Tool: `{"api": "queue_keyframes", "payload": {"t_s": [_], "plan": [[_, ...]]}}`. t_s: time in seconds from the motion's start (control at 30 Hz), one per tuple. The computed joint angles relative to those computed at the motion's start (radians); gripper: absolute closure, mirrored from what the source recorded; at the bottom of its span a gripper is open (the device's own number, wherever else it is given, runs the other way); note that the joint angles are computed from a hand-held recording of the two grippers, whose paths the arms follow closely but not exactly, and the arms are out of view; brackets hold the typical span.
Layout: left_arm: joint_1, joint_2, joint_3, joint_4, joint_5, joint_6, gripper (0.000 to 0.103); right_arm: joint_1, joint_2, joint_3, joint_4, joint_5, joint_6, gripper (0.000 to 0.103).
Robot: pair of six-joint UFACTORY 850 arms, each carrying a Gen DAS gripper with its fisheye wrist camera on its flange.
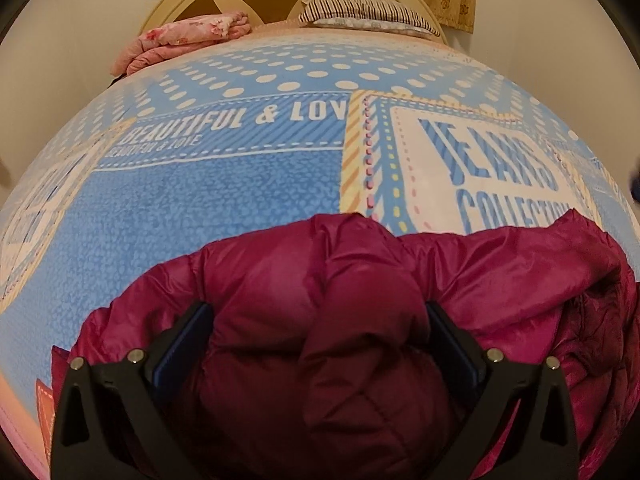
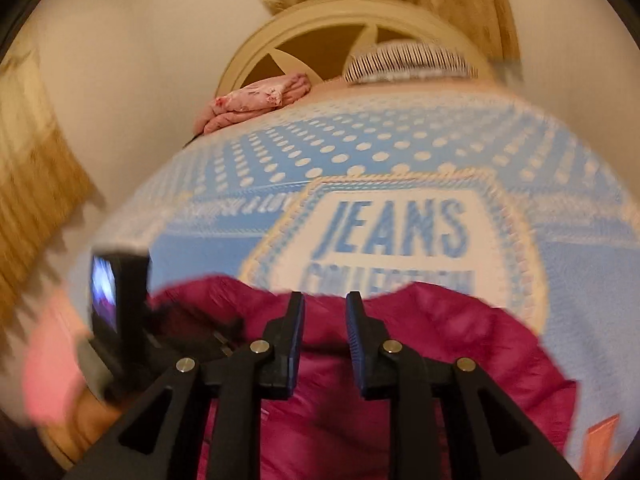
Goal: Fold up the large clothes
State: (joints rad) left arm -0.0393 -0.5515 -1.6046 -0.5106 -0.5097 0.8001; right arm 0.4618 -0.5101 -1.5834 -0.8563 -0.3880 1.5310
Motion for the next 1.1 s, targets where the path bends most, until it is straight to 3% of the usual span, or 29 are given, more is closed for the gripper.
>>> {"api": "queue_keyframes", "payload": {"t_s": [0.07, 0.13, 0.23, 0.3, 0.4, 0.5, 0.63, 0.67, 0.8, 1.0, 1.1], "plan": [[-0.005, -0.012, -0.017, -0.001, -0.008, -0.01, 0.0, 0.008, -0.055, -0.074, 0.003, -0.088, -0.021, 0.081], [-0.006, -0.012, -0.018, -0.004, -0.009, -0.01, 0.0, -0.001, -0.125, -0.138, 0.172, -0.151, -0.188, 0.081], [-0.005, -0.006, -0.012, -0.022, -0.007, 0.005, 0.0, -0.016, -0.143, -0.106, 0.342, -0.139, -0.289, 0.081], [-0.001, 0.021, 0.019, -0.069, 0.026, 0.047, 0.0, -0.008, -0.118, -0.041, 0.247, -0.085, -0.209, 0.081], [0.024, 0.095, 0.096, -0.349, 0.051, 0.326, 0.0, -0.004, -0.105, -0.004, 0.162, -0.045, -0.13, 0.081], [0.065, 0.126, 0.077, -0.541, -0.123, 0.471, 0.0, -0.005, -0.096, 0.029, 0.079, 0.0, -0.032, 0.081], [0.081, 0.074, -0.042, -0.585, -0.337, 0.371, 0.0, -0.016, -0.07, 0.08, 0.005, 0.066, 0.069, 0.081], [0.075, 0.068, -0.053, -0.58, -0.344, 0.359, 0.0, -0.018, -0.065, 0.088, -0.011, 0.076, 0.088, 0.081], [0.015, 0.05, -0.056, -0.454, -0.252, 0.321, 0.0, -0.022, -0.059, 0.101, -0.057, 0.096, 0.14, 0.081], [0.002, -0.018, -0.063, -0.268, -0.209, 0.173, 0.004, -0.019, -0.05, 0.117, -0.112, 0.103, 0.199, 0.081], [0.008, -0.026, -0.051, -0.282, -0.201, 0.176, 0.005, -0.017, -0.051, 0.116, -0.112, 0.098, 0.194, 0.081]]}}
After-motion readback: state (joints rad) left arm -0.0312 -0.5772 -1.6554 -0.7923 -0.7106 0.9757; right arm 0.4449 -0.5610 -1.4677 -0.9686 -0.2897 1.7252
